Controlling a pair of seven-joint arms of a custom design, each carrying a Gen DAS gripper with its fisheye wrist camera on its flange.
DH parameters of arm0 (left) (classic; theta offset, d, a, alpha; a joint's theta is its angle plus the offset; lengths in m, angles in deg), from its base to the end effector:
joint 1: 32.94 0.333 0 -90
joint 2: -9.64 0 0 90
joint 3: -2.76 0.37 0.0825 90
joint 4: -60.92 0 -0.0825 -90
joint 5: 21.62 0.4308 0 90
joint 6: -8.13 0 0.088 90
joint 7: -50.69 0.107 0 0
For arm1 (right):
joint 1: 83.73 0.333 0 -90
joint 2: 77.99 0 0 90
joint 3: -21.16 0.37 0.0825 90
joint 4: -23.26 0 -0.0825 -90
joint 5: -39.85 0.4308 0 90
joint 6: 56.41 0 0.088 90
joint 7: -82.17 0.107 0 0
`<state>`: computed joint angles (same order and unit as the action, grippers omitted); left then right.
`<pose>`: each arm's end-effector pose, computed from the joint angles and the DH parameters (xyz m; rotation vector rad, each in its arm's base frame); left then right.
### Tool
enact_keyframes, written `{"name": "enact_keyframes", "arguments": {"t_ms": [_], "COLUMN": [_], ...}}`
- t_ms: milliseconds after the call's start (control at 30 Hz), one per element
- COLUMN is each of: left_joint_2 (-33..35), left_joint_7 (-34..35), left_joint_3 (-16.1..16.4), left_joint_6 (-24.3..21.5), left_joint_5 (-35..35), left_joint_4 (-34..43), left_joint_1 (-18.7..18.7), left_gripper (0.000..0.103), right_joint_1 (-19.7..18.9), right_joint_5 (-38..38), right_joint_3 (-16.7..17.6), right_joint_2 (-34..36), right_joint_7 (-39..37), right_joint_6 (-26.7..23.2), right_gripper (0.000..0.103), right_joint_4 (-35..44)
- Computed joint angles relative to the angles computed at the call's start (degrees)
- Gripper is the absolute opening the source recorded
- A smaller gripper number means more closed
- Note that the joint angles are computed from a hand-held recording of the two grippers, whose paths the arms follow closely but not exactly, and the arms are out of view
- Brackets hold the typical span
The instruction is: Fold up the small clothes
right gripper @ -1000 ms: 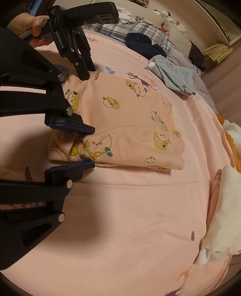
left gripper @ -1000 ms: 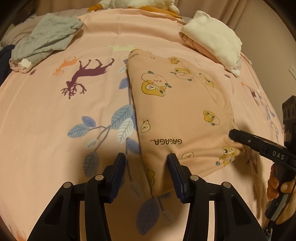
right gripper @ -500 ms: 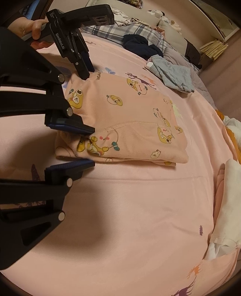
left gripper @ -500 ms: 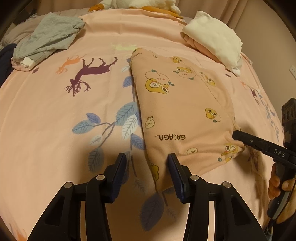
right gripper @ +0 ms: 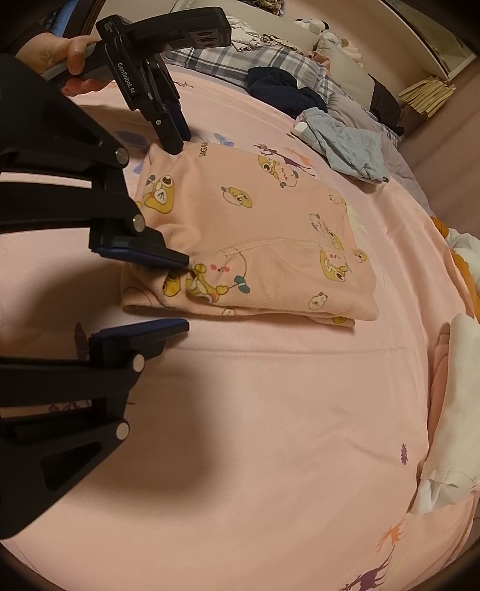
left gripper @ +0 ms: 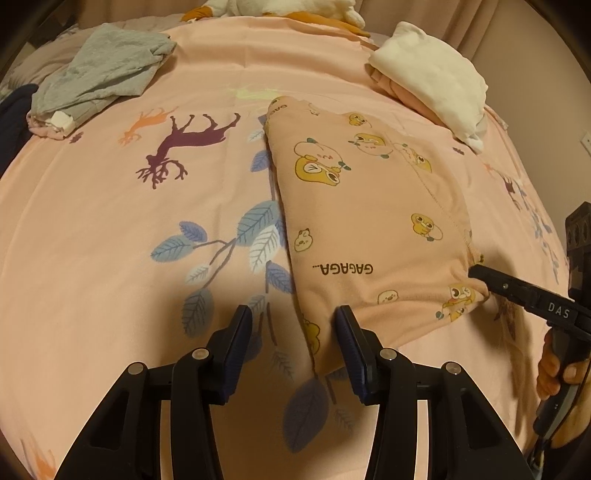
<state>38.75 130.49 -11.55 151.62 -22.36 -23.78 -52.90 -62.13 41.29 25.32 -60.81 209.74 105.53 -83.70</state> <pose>0.6900 -0.4190 0.4780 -1.6859 2.4062 -0.8090 0.6566 0.3098 0.4585 -1.5373 1.9547 -0.1526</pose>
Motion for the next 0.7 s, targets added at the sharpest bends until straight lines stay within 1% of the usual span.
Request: {"name": "enact_keyframes", "arguments": {"t_ms": [700], "left_joint_2": [-0.9], "left_joint_7": [-1.9], "left_joint_3": [0.69], "left_joint_6": [-0.31], "left_joint_5": [1.81], "left_joint_4": [-0.62], "left_joint_1": [-0.52], "left_gripper": [0.048], "right_joint_1": [0.08], "right_joint_5": [-0.05], "right_joint_3": [0.01], "right_joint_2": [-0.65], "right_joint_7": [0.6], "right_joint_6": [-0.17], "right_gripper": [0.029], "right_joint_4": [-0.74]}}
